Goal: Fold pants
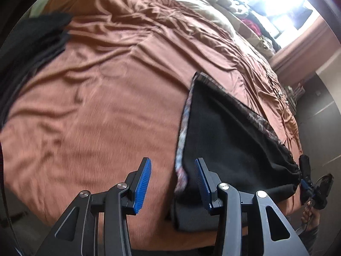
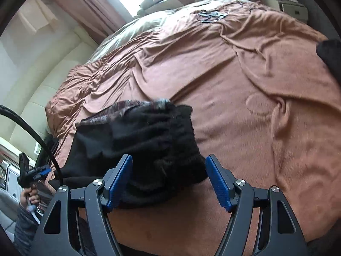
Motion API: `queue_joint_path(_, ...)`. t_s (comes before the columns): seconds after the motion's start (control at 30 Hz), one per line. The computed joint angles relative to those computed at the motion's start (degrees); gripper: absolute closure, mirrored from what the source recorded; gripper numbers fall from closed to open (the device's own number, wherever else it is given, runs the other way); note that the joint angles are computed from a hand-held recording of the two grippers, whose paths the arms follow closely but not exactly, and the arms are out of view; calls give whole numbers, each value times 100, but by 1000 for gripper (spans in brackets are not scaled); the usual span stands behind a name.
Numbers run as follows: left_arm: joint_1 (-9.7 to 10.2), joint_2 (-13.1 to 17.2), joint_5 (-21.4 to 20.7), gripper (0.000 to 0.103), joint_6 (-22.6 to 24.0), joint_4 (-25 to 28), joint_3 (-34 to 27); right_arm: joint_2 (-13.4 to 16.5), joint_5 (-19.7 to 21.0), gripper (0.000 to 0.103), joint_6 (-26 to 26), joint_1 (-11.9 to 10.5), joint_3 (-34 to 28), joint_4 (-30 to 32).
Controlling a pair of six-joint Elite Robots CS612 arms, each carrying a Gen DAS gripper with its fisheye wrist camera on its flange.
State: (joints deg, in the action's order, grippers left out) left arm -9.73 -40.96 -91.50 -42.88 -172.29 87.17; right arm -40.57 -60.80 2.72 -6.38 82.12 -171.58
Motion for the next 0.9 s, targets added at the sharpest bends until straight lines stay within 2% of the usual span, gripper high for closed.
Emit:
queue_joint_path(0.27, 47, 305, -78, 58, 765, 681, -868, -50, -477, 35, -351, 127, -185, 225)
queue_joint_path(0.5, 78, 674, -194, 58, 1345, 1230, -1675, 157, -901, 37, -455, 273, -774, 861)
queue_joint_path(0.8, 138, 1174, -311, 58, 1813, 1859, -2622, 388, -1112, 37, -485, 345, -1332, 1456)
queue_joint_path(0.9, 147, 1329, -226, 58, 1973, 2083, -2903, 439, -1226, 37, -512, 376, -1442, 1588)
